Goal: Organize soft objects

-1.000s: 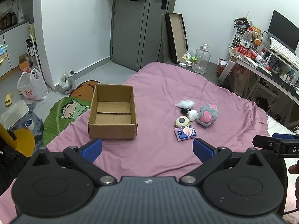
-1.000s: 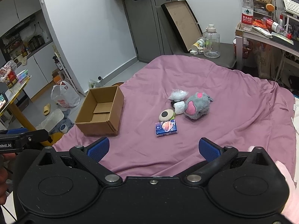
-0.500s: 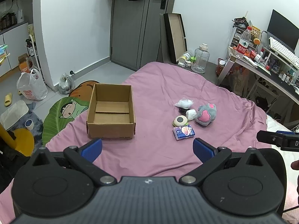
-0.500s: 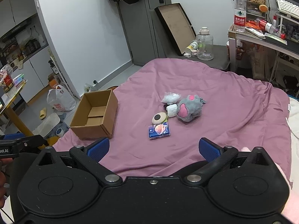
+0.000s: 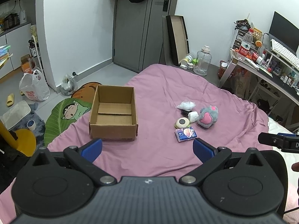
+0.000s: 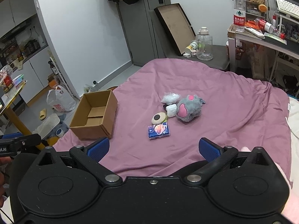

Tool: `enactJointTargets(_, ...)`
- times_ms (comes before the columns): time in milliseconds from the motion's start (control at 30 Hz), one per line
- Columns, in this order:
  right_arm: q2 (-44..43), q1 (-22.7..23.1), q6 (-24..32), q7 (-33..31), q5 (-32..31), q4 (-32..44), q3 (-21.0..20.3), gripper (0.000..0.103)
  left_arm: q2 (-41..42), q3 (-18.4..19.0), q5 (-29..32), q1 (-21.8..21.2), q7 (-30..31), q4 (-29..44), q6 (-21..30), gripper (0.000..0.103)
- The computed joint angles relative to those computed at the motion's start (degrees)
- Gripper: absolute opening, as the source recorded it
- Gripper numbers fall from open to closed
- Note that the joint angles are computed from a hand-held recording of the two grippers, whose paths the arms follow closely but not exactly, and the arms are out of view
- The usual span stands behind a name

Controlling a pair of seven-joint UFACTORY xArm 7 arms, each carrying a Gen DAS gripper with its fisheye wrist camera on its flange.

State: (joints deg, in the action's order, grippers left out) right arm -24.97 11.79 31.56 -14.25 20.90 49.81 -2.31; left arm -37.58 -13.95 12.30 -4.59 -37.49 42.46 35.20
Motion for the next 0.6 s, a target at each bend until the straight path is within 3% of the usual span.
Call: enactJointTargets(600,4.63,-0.15,0.91,-0.76,1.57,3.01,-0.14,0.103,4.61,1.11,-0.76,0.40,-0.75,1.49,-2.57,0.102)
